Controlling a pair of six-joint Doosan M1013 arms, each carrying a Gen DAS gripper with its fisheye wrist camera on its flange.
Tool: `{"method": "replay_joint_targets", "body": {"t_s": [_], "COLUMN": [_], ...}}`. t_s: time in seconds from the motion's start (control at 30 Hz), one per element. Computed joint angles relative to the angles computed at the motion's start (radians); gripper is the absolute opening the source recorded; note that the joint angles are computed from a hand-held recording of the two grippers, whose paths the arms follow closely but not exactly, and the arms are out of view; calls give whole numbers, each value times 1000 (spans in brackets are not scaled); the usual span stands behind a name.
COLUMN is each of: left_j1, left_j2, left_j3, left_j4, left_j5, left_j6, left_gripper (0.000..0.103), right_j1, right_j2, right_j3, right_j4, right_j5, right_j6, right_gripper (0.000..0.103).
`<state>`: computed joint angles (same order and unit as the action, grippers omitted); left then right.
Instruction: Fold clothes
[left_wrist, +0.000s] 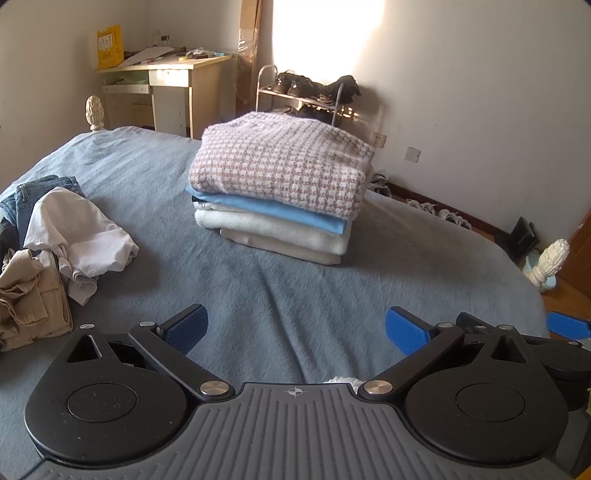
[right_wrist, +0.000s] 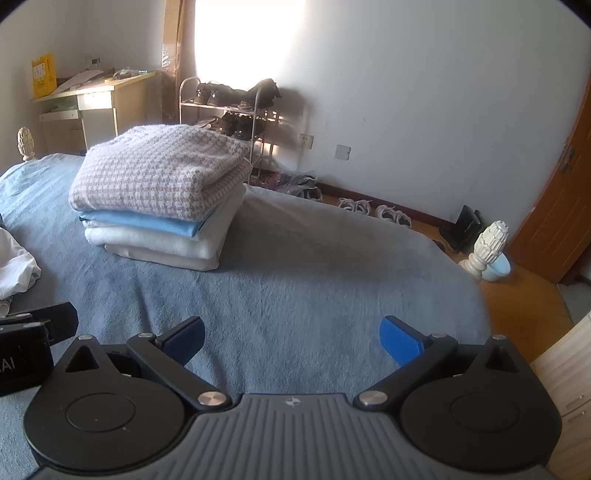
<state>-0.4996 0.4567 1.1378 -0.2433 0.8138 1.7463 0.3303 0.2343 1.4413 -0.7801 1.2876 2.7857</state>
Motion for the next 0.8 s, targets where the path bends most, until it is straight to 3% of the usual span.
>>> {"method": "replay_joint_targets", "body": {"t_s": [0.8], "left_j1": [0], "left_j2": [8], "left_j3": [-11], "left_j4": [-7], "left_j5": [4], "left_j6": [5], "left_gripper": [103], "right_j1": [-6], "right_j2": [16], "right_j3": [-12], "right_j4": [-6], "right_j5": [20], "right_j6": [-23], "right_gripper": [103]}}
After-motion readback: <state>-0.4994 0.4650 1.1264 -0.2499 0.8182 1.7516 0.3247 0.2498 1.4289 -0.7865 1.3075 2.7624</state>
